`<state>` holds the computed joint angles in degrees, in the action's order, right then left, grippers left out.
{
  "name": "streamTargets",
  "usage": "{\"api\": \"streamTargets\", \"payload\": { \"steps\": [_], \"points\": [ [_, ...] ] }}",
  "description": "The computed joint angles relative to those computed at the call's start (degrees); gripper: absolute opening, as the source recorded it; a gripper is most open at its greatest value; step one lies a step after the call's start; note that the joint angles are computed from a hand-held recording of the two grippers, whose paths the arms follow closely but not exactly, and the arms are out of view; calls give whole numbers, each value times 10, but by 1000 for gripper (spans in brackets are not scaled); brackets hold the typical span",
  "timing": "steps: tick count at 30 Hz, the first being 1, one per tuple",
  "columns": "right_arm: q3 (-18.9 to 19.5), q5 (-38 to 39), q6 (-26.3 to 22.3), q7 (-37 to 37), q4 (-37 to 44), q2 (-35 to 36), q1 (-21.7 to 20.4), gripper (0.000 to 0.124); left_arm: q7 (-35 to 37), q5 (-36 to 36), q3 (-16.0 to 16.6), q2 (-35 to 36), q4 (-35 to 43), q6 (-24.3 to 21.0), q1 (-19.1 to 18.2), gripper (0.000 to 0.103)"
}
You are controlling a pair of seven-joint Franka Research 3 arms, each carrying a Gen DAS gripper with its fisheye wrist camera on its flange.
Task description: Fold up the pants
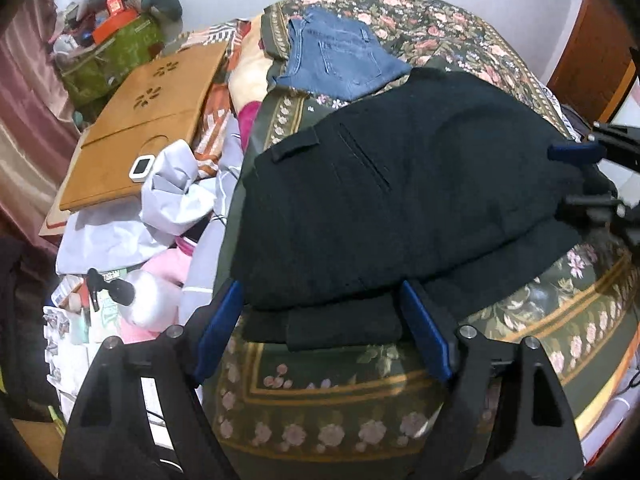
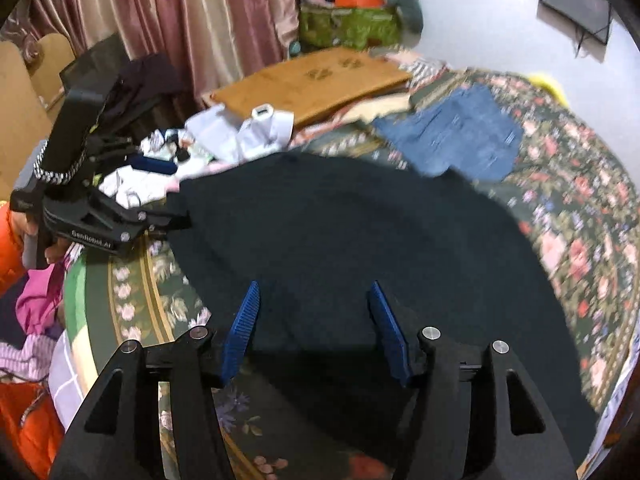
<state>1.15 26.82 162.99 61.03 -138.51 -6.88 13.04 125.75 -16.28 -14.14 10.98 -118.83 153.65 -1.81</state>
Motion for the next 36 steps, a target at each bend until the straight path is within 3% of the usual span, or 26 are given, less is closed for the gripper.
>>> {"api": "streamTargets", "payload": {
  "steps": [4,7,9,11,14,17,21,23,28,31,33,36],
  "points": [
    [-1,14,5,-11,3,8,4,57,-31,33,1,18,21,-6,-14,80],
    [-2,26,8,-29,4,9,8,47,-40,64,-3,20,17,23,-23,80],
    [3,25,19,-29,-6,3,10,34,-25,53,-16,14,9,46,-17,67],
    [-2,52,26,-49,-9,-3,18,16,-19,41,-22,8,0,66,-16,41],
    [-4,80,42,-58,-14,-10,27,9,-16,33,-30,-6,-14,92,-14,17],
    [-3,88,55,-66,-26,-26,32,8,4,15,-34,-30,-36,112,-16,14],
    [-19,124,43,-86,-36,-45,48,8,62,-67,-31,-48,-35,51,-13,14],
    [-19,123,19,-77,-35,-44,43,8,60,-69,-19,-48,-39,34,-23,14],
    [-18,127,1,-70,-29,-47,38,19,55,-73,-7,-52,-61,35,-35,14],
    [-36,202,15,-112,-18,-53,53,27,55,-88,-1,-57,-57,17,-37,14],
    [-20,182,53,-72,-15,-42,35,42,57,-93,3,-62,-55,6,-38,14],
    [1,99,80,26,-17,-20,-5,44,61,-102,10,-79,-60,-2,-41,14]
  ]
}}
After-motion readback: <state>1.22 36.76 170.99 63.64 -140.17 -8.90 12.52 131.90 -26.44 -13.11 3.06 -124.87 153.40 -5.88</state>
